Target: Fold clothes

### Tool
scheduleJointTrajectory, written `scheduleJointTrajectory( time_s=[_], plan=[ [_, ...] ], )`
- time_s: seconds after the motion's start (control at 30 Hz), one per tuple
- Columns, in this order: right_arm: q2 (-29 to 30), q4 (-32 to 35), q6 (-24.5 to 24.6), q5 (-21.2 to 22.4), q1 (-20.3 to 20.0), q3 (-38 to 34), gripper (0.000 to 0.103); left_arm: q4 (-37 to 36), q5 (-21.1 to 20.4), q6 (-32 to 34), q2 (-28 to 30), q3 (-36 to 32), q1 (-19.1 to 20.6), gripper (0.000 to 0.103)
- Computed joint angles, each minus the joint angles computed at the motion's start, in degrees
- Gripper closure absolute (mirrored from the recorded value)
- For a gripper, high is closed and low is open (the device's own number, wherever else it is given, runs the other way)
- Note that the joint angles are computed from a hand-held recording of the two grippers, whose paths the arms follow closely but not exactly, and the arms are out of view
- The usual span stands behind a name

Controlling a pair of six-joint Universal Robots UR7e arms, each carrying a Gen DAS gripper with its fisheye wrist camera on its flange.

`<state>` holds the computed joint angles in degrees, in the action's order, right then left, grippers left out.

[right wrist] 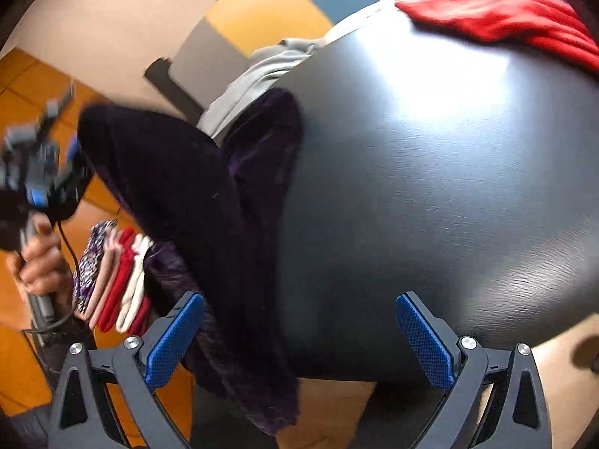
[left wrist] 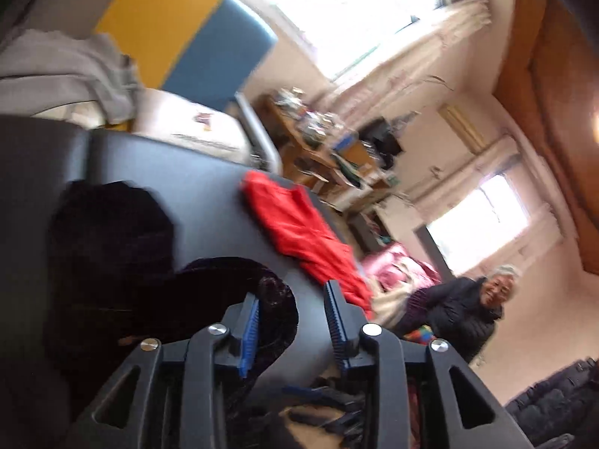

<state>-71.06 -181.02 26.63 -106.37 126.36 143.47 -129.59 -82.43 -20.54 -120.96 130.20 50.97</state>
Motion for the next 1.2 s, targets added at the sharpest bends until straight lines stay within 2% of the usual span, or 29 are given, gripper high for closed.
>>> scheduleJointTrajectory(
  time_s=[0.1, 0.13, 0.27, 0.33, 0.37, 0.4, 0.43, 0.47, 0.5, 0.53, 0.57, 0.6, 0.63, 0.67, 0.7, 0.73, 0.77, 0.8, 0.87, 0.93, 0.97, 1.0, 1.03, 1.1, 1.17, 1.2],
  plan=[
    [1.6, -1.4, -2.8, -0.4, 0.2, -1.0, 0.000, 0.2, -2.3, -0.2, -1.2, 0.5, 4.2, 0.069],
    [2.9, -2.0, -4.6, -0.3, 1.4, -1.9, 0.000, -1.0, -3.6, 0.6, -0.5, 0.9, 5.4, 0.069],
    [11.8, -1.6, -13.1, -2.2, 6.8, -9.4, 0.000, -4.4, -5.0, 1.2, 2.9, 1.7, 4.8, 0.069],
    [15.0, 1.1, -14.8, -1.7, 9.2, -12.2, 0.000, -5.4, -4.9, 0.8, 4.5, 1.8, 3.3, 0.069],
    [16.0, 4.2, -15.4, -3.0, 9.7, -13.5, 0.004, -5.5, -4.7, 1.1, 4.9, 1.4, 2.7, 0.068],
    [17.1, 7.4, -16.0, -4.4, 10.2, -14.9, 0.030, -4.7, -4.1, 1.5, 4.9, 1.0, 2.0, 0.067],
    [17.9, 10.2, -16.3, -5.6, 10.6, -16.0, 0.050, -4.0, -3.5, 1.8, 4.9, 0.5, 1.1, 0.066],
    [16.7, 11.2, -15.3, -6.3, 10.3, -15.2, 0.077, -2.6, -2.0, 2.4, 4.2, -0.1, 0.4, 0.065],
    [14.7, 11.5, -12.8, -8.5, 9.8, -13.9, 0.077, -1.3, -0.1, 2.7, 3.4, -0.6, -0.4, 0.063],
    [12.9, 11.6, -10.7, -13.1, 9.6, -12.4, 0.077, -0.2, 1.5, 3.2, 2.8, -1.1, -0.6, 0.061],
    [10.9, 14.0, -8.7, -19.1, 9.7, -11.3, 0.076, 0.8, 3.2, 3.5, 2.1, -1.6, -0.5, 0.060],
    [8.4, 18.8, -6.2, -25.1, 9.1, -10.5, 0.071, 1.8, 5.4, 3.4, 1.2, -1.9, -0.6, 0.059],
    [6.2, 22.7, -1.4, -31.1, 9.1, -9.1, 0.069, 2.8, 7.5, 3.4, 0.2, -2.1, -0.2, 0.057],
    [3.3, 26.5, 2.5, -34.6, 8.1, -7.7, 0.065, 3.7, 9.6, 3.6, -0.6, -2.4, 0.2, 0.056],
    [-0.1, 28.3, 5.3, -35.8, 7.0, -5.8, 0.051, 4.7, 12.1, 3.5, -1.6, -2.4, 0.5, 0.054],
    [-2.8, 28.9, 6.6, -36.0, 6.3, -4.6, 0.041, 6.0, 14.7, 3.8, -2.5, -2.4, 0.9, 0.054],
    [-5.0, 28.6, 7.0, -36.2, 5.7, -3.4, 0.021, 7.2, 17.3, 4.1, -3.3, -2.3, 1.4, 0.054],
    [-5.0, 26.0, 5.0, -35.0, 5.9, -3.3, 0.011, 8.7, 20.1, 4.6, -4.4, -1.8, 1.3, 0.054],
    [-5.0, 20.8, 1.0, -32.3, 6.2, -2.9, 0.008, 11.9, 27.6, 6.7, -6.3, -0.4, 0.4, 0.054],
    [-4.6, 15.8, -2.9, -29.1, 6.5, -2.8, 0.001, 15.5, 34.6, 9.9, -8.0, 1.9, -2.0, 0.054],
    [-3.3, 12.3, -6.0, -25.8, 6.6, -3.5, 0.001, 17.3, 37.3, 11.9, -8.7, 3.1, -3.3, 0.054],
    [-4.3, 9.7, -8.1, -23.3, 6.8, -2.4, 0.001, 19.1, 40.1, 13.7, -9.3, 4.2, -4.5, 0.054],
    [-3.5, 6.2, -10.2, -21.0, 7.1, -2.8, 0.000, 20.7, 40.8, 15.9, -9.4, 4.9, -5.3, 0.054],
    [0.6, -1.7, -12.8, -19.3, 8.4, -5.3, 0.000, 19.2, 38.7, 19.1, -8.1, 5.2, -4.0, 0.054],
    [5.5, -8.1, -11.8, -16.9, 7.6, -8.0, 0.000, 13.5, 33.1, 22.9, -4.8, 4.4, 0.4, 0.054],
    [7.1, -7.8, -10.1, -14.9, 6.5, -9.7, 0.000, 10.7, 30.0, 23.8, -2.5, 3.5, 3.3, 0.054]
  ],
)
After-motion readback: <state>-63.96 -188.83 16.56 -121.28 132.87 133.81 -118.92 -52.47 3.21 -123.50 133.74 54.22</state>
